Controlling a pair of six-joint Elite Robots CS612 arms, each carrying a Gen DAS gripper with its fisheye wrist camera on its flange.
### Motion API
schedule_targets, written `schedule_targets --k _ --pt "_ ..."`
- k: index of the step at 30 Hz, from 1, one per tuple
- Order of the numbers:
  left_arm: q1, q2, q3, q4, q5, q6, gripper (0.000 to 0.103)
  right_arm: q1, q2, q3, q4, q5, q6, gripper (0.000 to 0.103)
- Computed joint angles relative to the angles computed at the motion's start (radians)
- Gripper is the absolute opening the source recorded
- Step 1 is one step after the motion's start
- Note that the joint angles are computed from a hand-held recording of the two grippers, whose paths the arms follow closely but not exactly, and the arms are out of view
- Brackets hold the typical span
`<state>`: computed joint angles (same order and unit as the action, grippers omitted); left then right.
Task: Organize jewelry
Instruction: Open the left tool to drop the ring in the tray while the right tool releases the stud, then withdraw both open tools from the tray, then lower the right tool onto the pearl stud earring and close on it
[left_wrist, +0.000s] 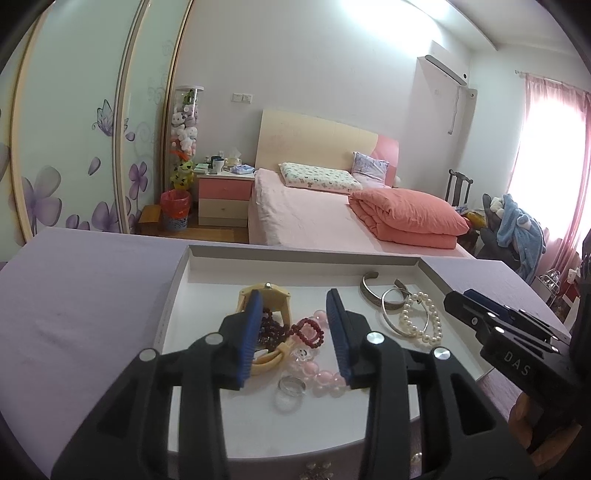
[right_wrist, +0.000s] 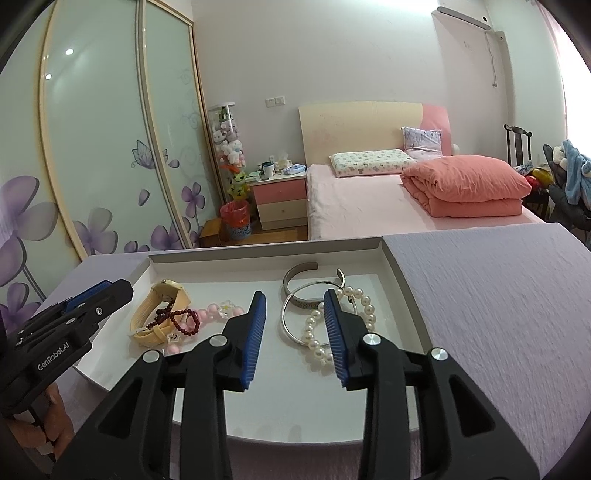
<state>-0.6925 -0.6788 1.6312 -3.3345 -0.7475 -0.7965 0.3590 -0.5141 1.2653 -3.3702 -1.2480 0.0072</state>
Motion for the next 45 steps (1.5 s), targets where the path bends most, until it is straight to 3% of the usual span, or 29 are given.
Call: schedule_targets --k 21,24,29,45 --pt "-0.002 -0.001 0.002 -0.005 0.007 -0.005 0.042 -0.001 -0.003 0.012 -0.016 -0.001 -0.001 0.039" --pt "-0.002 -0.002 0.004 -0.003 0.008 -0.012 0.042 -0.001 -0.004 0.015 -0.022 -0.001 -0.004 0.045" --pt "-0.005 -0.009 0.008 0.025 0.017 -0.041 0.043 0.003 -0.010 0.022 -0.026 -0.028 -0.028 0.046" --pt "-0.050 -0.097 0.145 0.112 0.015 -0.170 0.047 0.005 -0.105 0.199 0.026 0.027 -0.112 0.046"
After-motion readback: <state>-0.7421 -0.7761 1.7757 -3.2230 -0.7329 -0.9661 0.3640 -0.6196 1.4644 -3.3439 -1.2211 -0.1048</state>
